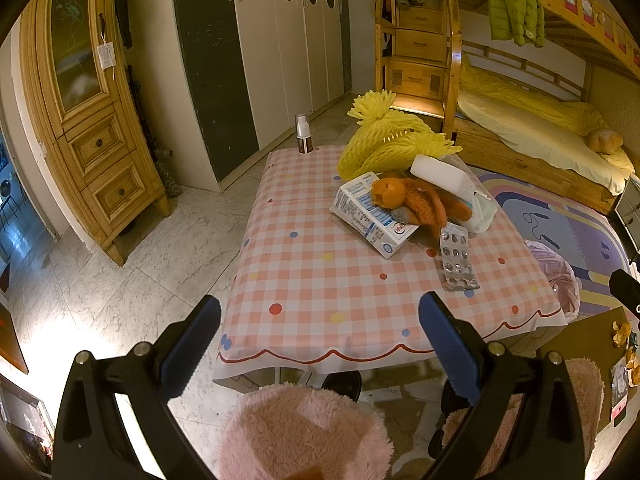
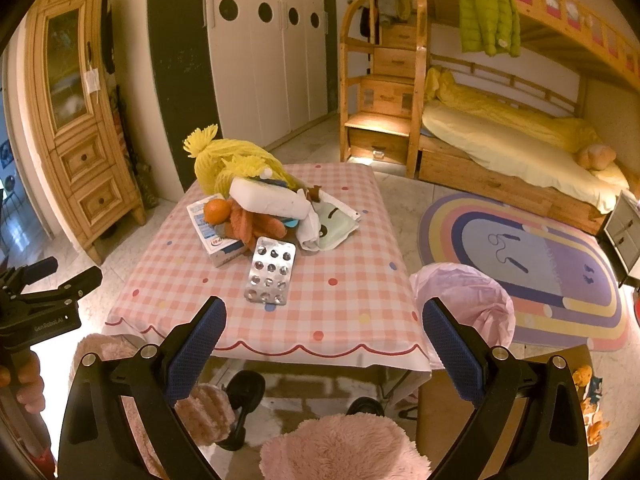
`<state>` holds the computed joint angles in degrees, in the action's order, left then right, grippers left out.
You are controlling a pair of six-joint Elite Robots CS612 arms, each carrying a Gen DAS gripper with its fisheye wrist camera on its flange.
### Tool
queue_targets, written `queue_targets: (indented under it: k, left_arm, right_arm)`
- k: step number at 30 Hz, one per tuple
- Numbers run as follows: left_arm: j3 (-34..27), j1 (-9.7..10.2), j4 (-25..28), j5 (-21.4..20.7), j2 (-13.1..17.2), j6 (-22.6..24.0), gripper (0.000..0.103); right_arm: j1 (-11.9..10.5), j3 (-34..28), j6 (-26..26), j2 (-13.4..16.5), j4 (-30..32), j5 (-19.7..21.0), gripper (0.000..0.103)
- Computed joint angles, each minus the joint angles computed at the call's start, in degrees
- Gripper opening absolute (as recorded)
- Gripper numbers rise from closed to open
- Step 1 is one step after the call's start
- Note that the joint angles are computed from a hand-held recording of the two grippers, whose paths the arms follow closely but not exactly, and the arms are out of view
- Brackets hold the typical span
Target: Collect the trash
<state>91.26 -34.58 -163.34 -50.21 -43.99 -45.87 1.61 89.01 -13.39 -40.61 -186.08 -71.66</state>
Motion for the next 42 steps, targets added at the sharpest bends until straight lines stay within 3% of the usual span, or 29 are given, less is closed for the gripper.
queue_targets:
  k: [31, 42]
  left_arm:
    - [0.06, 0.09, -0.05, 0.02, 0.01, -0.29, 0.096]
    - [-2.96, 1.73, -1.11, -0.21, 3.62, -0.23, 0.096]
  right_arm:
    - [0.08, -0.18, -0.12, 0.02, 0.23, -0.12, 0.098]
    - [1.98, -7.09, -0.33, 5.0, 3.8, -1.97, 0.098]
